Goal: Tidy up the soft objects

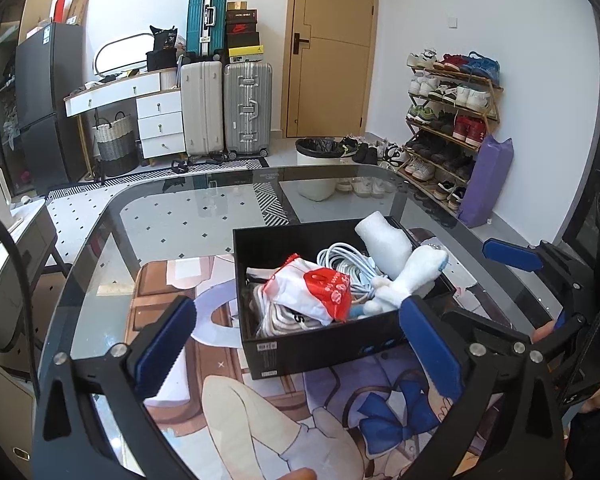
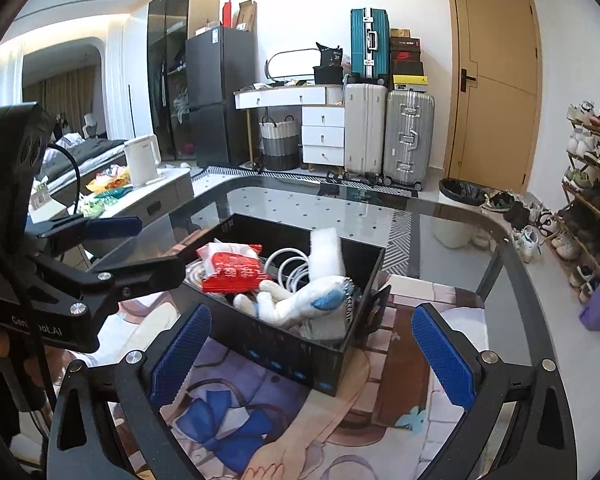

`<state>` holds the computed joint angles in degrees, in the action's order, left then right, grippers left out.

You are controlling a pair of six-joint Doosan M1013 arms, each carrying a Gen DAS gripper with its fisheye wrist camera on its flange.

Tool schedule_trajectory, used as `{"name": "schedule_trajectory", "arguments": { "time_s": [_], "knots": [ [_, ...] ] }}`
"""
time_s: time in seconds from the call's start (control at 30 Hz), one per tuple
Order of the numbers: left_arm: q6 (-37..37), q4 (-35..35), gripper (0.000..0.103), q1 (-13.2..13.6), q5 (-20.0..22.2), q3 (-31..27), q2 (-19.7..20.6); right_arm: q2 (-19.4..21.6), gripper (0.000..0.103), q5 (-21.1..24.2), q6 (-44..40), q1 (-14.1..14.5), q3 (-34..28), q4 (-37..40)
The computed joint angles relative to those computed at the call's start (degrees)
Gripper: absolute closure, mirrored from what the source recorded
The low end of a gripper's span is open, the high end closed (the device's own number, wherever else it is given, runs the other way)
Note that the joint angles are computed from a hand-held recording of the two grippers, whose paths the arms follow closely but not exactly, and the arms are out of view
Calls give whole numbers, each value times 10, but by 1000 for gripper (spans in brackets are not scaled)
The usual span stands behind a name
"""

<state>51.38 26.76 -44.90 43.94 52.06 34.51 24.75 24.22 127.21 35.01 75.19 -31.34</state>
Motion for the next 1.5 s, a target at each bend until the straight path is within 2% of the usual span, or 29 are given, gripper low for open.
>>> {"name": "schedule_trajectory", "arguments": {
  "time_s": [0.27, 0.43, 0.7, 0.8, 0.9, 1.3, 1.5],
  "knots": [
    [-34, 25, 0, -2, -16, 24, -10, -4, 1, -31, 41, 1, 17, -17],
    [-59, 54, 0, -6, -22, 37, -12, -2, 1, -36, 27, -2, 21, 10],
    [-96, 96, 0, -9, -27, 52, -13, 0, 1, -50, 58, -5, 28, -5],
    [-103, 99, 0, -8, -26, 53, -11, 0, 1, -55, 73, -5, 30, -20],
    [-112, 95, 0, -7, -31, 58, -12, 2, 1, -59, 60, -6, 30, -5],
    [-155, 127, 0, -6, -49, 73, -16, 2, 1, -71, 105, -3, 34, -60],
    [-170, 148, 0, -9, -55, 79, -17, 0, 1, -79, 107, -3, 39, -63]
  ]
}}
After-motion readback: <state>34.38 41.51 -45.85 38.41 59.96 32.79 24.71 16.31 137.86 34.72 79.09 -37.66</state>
